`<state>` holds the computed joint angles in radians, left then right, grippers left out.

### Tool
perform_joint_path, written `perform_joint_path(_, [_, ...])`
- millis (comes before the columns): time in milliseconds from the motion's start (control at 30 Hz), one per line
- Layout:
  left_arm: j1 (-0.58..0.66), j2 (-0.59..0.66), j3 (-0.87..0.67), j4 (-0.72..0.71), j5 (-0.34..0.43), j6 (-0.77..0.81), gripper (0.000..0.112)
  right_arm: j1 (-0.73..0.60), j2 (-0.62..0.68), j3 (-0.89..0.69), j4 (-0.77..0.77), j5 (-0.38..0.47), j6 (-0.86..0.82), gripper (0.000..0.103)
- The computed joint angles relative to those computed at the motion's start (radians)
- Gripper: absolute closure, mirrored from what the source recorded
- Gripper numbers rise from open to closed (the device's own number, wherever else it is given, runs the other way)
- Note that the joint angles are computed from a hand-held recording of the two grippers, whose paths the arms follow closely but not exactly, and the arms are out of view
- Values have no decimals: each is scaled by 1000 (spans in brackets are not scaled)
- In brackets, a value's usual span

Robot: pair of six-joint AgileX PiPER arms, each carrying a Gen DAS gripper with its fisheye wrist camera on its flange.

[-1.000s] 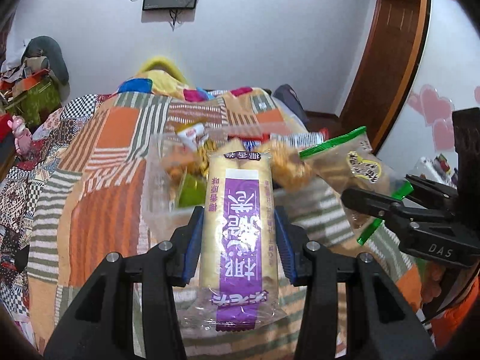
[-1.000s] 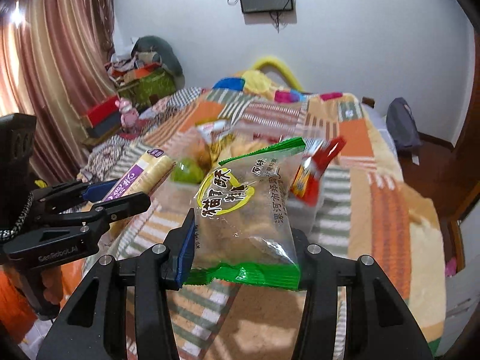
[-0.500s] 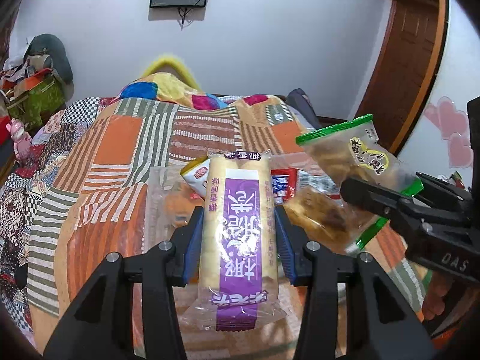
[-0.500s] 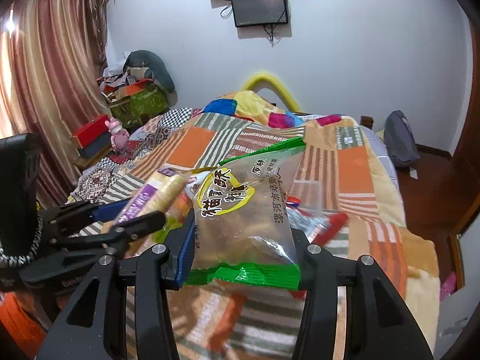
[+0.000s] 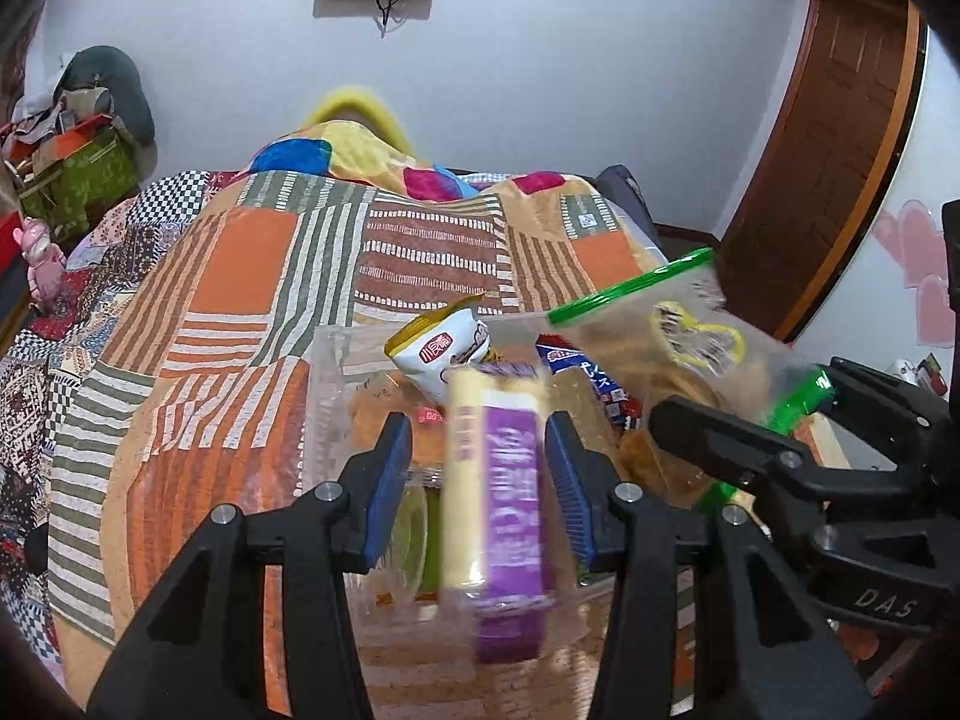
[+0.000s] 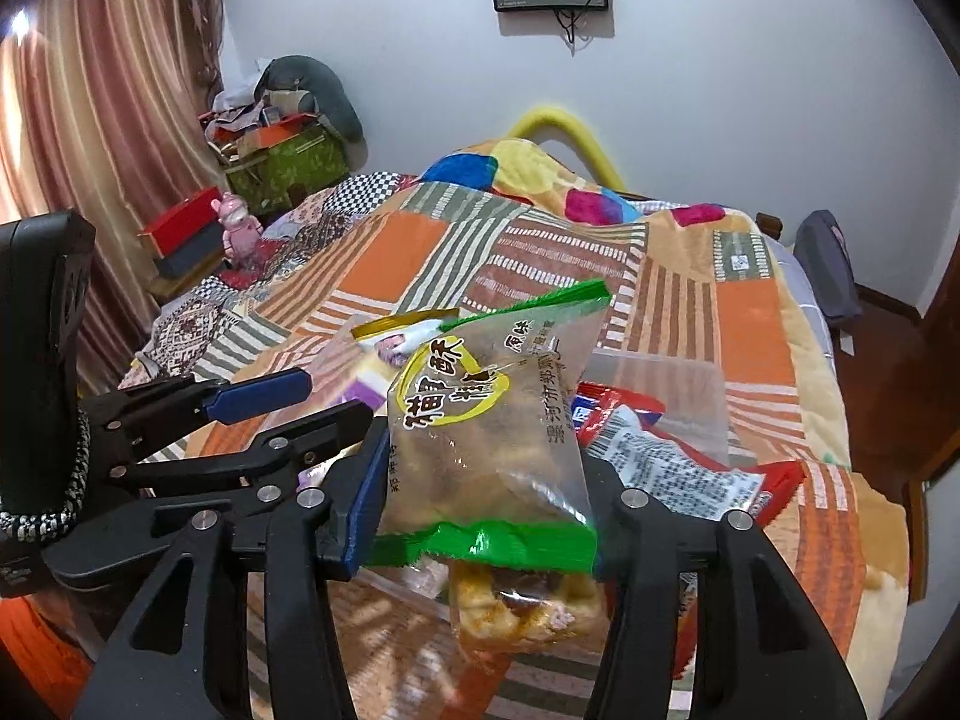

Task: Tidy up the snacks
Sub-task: 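Lower the cracker roll and biscuit bag into the clear box, opening both tools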

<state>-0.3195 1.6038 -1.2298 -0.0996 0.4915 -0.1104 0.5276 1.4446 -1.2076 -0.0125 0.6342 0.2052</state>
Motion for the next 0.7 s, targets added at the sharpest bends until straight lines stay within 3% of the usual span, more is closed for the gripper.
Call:
perform_joint_path(67, [-5, -18, 9, 16, -1, -16, 65, 4, -21, 0, -26, 7, 22, 44])
perform_joint_path(233, [-24, -107, 45, 68, 10, -73, 65, 10, -84, 1, -51, 29, 38, 43])
perform_joint_path(400, [-89, -263, 97, 267, 34, -251, 65, 47, -194, 27, -133, 50, 122, 43])
perform_joint_path(500, [-148, -382, 122, 378, 74, -362, 65, 88, -277, 31, -202, 90, 194, 43])
perform_joint_path(700, [-368, -571, 112, 663, 244, -623, 65, 303, -432, 18, -485, 223, 451, 43])
